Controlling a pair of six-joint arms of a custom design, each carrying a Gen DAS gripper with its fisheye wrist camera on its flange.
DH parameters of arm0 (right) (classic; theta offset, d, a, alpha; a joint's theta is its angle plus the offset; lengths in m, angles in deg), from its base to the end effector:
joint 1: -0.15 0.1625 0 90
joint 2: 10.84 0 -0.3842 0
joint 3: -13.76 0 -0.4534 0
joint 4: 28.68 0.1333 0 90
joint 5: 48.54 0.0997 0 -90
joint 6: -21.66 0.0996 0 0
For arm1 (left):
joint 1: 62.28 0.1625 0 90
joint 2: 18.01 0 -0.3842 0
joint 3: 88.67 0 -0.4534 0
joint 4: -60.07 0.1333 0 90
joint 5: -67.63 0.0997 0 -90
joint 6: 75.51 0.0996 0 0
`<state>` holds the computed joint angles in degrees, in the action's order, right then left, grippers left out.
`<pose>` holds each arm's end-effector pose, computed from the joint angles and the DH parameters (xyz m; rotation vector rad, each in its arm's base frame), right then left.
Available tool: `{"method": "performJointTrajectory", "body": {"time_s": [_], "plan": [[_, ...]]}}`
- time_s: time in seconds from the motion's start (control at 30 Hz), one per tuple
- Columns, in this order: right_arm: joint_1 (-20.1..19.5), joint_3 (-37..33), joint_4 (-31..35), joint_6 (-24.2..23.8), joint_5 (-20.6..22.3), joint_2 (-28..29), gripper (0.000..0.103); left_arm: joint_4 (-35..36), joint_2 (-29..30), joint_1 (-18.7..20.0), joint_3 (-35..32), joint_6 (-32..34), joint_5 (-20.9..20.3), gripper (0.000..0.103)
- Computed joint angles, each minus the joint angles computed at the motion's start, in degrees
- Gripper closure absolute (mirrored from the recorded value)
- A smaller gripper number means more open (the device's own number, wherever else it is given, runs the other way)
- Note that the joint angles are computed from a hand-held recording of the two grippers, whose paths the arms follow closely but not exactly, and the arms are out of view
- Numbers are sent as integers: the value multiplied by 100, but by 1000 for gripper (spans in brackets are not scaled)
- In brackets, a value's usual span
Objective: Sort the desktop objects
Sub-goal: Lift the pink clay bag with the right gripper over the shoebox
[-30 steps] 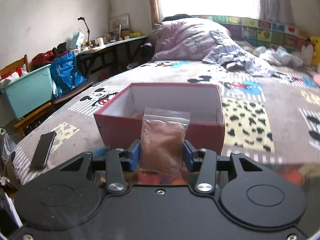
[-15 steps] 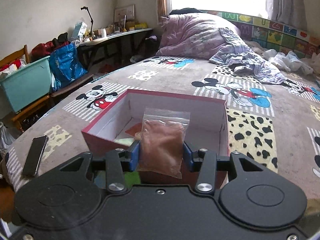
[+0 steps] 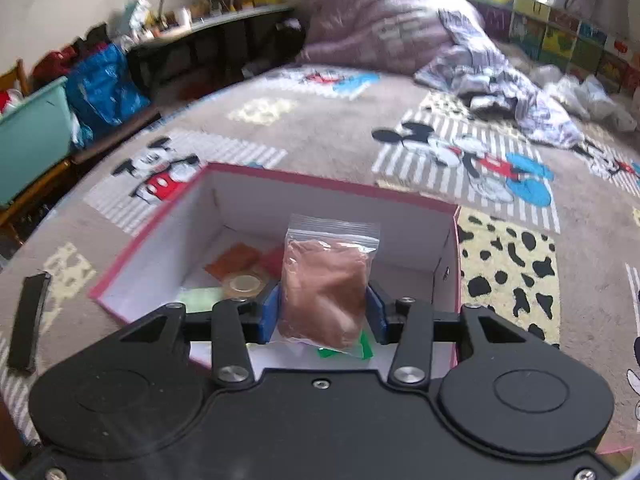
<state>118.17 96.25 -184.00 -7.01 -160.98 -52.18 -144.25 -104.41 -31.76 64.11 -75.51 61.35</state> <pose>0.4404 -0.6248 0.0748 1.1782 -2.4249 0.5737 -0.1238 -0.3427 0.1972 0.2611 1.8529 -1.4437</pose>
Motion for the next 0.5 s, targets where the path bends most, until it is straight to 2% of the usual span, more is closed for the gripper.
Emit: {"method": "performJointTrajectory", "body": {"time_s": [0.3,0.5], "plan": [[-63,-973,902,403,-559,643,59,490,-324,142,66,-400,-150,35],[-47,-1530,1540,511,-906,1028,59,506,-405,153,89,-445,-186,35]]}}
